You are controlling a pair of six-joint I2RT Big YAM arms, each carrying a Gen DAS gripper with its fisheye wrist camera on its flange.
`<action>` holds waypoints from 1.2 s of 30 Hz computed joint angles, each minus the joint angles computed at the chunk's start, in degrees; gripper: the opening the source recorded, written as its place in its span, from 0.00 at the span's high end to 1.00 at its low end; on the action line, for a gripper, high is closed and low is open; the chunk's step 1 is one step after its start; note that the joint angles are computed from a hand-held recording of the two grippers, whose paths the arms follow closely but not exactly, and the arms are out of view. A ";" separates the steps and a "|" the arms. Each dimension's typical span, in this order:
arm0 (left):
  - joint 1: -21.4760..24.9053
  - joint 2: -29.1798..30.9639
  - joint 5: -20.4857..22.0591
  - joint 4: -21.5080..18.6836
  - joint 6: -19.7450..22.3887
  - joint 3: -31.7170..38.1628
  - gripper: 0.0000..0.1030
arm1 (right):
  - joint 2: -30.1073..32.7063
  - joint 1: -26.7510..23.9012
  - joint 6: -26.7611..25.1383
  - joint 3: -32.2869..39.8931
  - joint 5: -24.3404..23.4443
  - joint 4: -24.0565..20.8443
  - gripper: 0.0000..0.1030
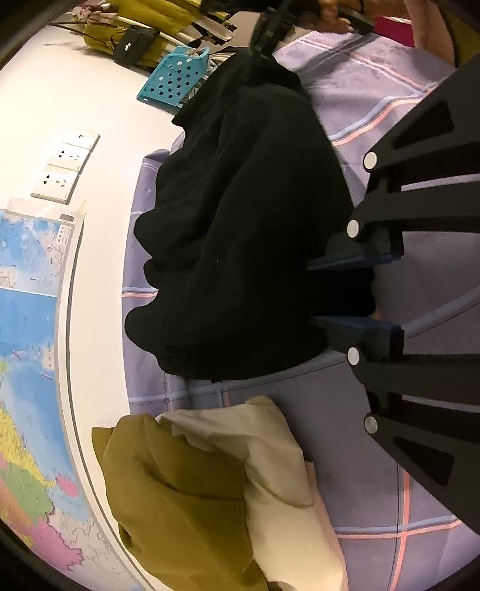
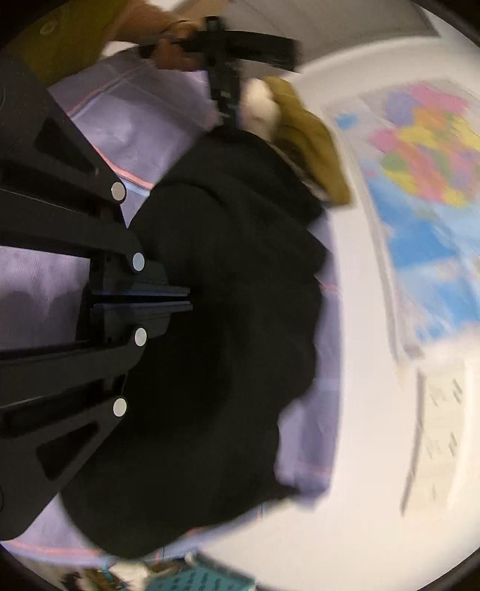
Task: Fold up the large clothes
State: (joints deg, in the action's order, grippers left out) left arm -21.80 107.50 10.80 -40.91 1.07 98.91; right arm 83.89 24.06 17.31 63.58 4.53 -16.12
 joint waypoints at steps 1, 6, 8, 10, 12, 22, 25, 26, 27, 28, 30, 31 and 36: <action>0.13 -0.05 0.38 -0.11 -0.16 0.00 0.80 | -1.05 -0.51 1.43 -0.91 -0.21 0.45 0.98; -0.06 1.12 -0.73 -3.36 0.99 2.49 0.75 | 2.00 -0.29 2.50 1.75 -3.13 -5.02 0.95; 0.01 0.72 -0.62 -3.10 0.78 2.36 0.71 | 0.98 -0.50 3.22 1.71 -3.07 -4.58 0.58; 0.61 0.17 0.62 -2.90 0.21 2.32 0.55 | -0.60 -0.84 2.72 1.64 -4.06 -2.82 0.38; 1.34 -0.17 2.96 -1.50 -1.14 2.58 0.51 | 0.16 -0.54 0.77 3.80 -2.05 -3.15 0.39; -1.60 10.25 -0.93 -9.03 3.00 19.66 0.45 | 14.94 -3.71 -2.58 20.45 -4.21 -13.76 0.80; -1.82 15.39 -2.61 -13.71 2.82 27.34 0.72 | 16.24 -4.83 -2.80 22.38 -3.67 -13.21 0.98; -1.82 16.77 -3.34 -14.61 2.98 29.63 0.76 | 15.84 -5.06 -1.99 22.13 -3.08 -11.26 0.98; -1.78 17.25 -3.94 -14.31 2.71 30.41 0.79 | 14.80 -5.50 -0.64 21.07 -2.12 -7.81 0.98; -1.67 17.50 -4.24 -13.84 2.28 30.73 0.79 | 14.53 -5.65 0.09 20.71 -1.62 -6.16 0.97; -1.39 19.78 -4.15 -16.44 1.31 34.52 0.78 | 16.61 -5.91 0.98 22.89 -3.95 -8.59 0.95; -1.34 19.99 -4.41 -16.78 0.89 34.68 0.76 | 18.69 -5.84 -0.11 25.45 -5.23 -13.18 0.90; -0.95 16.12 -4.82 -12.00 0.05 28.43 0.53 | 15.23 -5.84 1.46 19.94 -4.51 -10.12 0.46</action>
